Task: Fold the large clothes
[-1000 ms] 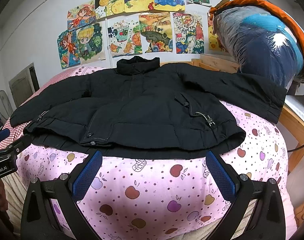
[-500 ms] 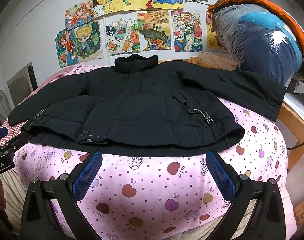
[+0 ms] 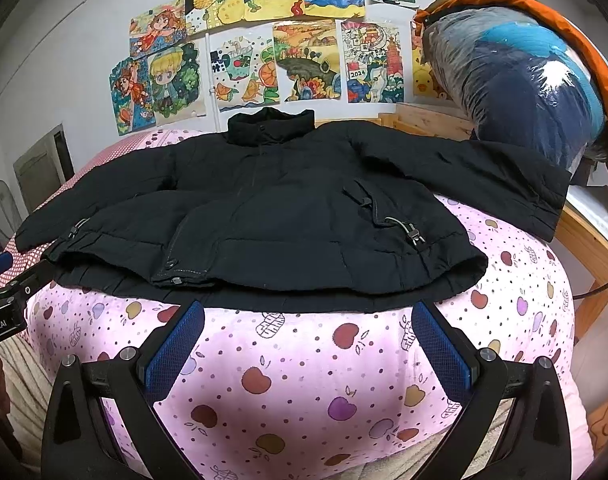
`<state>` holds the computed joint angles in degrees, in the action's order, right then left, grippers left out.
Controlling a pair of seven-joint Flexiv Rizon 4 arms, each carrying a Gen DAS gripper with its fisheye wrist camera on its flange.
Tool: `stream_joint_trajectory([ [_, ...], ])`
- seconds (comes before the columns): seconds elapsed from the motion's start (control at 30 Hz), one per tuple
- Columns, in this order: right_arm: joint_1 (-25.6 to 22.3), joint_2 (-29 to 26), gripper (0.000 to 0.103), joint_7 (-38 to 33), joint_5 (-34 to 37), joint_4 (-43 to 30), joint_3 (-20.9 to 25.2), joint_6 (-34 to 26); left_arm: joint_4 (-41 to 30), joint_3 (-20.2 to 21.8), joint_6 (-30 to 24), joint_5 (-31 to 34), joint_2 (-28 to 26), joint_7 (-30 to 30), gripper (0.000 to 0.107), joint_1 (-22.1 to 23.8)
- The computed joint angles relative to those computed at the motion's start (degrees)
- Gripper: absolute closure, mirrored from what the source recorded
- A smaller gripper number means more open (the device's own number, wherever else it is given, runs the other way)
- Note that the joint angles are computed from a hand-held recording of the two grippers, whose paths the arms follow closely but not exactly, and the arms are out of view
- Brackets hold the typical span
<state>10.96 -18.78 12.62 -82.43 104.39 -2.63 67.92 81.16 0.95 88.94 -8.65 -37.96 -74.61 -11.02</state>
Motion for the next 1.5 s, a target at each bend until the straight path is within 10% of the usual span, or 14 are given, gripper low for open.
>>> stream_joint_trajectory([
  [1.23, 0.12, -0.21, 0.001, -2.06, 2.00, -0.35, -0.17, 0.12, -2.41, 1.42, -2.91, 1.15, -0.46, -2.59, 0.004, -0.59],
  [1.5, -0.23, -1.04, 0.001, -10.86, 8.11, -3.12, -0.79, -2.02, -13.15, -2.74, -7.86, 0.62, -4.87, 3.85, 0.004, 1.76],
])
